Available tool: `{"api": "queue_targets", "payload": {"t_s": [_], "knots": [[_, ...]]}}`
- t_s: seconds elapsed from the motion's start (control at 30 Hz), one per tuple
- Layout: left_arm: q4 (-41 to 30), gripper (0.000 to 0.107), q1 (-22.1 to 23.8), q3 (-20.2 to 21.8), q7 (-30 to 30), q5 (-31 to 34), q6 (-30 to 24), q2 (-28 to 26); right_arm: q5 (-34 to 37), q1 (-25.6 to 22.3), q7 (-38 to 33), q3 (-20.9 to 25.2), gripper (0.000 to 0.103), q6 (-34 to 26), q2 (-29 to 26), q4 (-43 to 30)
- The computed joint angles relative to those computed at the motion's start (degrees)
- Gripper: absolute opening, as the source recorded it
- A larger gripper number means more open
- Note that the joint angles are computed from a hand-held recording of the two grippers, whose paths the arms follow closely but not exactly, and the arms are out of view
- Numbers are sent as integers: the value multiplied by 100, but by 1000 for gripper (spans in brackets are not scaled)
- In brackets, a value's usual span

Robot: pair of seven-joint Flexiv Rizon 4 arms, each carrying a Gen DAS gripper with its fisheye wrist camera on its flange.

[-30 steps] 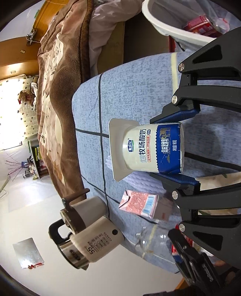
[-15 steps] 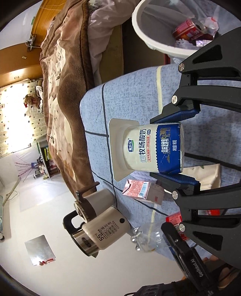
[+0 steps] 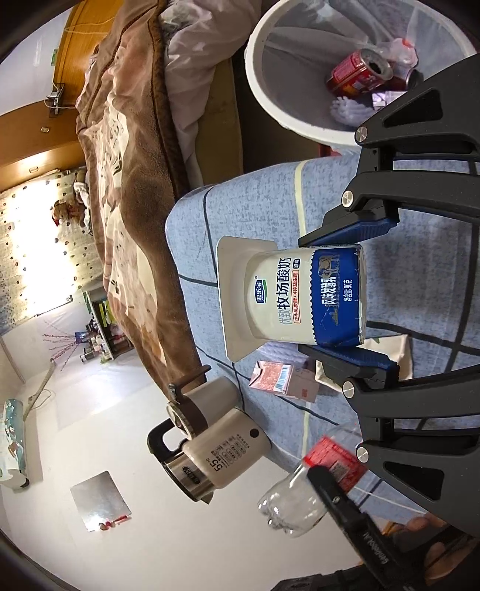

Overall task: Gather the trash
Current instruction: 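Lift and carry the bottle and yogurt cup in both tools to the bin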

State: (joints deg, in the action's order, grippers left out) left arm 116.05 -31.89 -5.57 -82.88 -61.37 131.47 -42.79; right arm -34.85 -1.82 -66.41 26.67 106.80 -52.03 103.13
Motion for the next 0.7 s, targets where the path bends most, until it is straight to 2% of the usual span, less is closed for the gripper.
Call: {"api": "queue_targets", "payload": {"t_s": [0.17,0.33,0.5,0.7], "knots": [[-51,65,-95,-29,93,25,207,33,-36,-152,5,-17,49,245,139,225],[-281,65,-116,-79,254,220,219,-8,-23,-170,184,-334,49,602,389,481],[-689,65,-119,-97,417,578,4,-149,73,-70,381,-812,49,883,657,724],[-1444,65,-297,-1,729,763,-636,-477,298,-67,532,-1299,49,1100,848,958]]}}
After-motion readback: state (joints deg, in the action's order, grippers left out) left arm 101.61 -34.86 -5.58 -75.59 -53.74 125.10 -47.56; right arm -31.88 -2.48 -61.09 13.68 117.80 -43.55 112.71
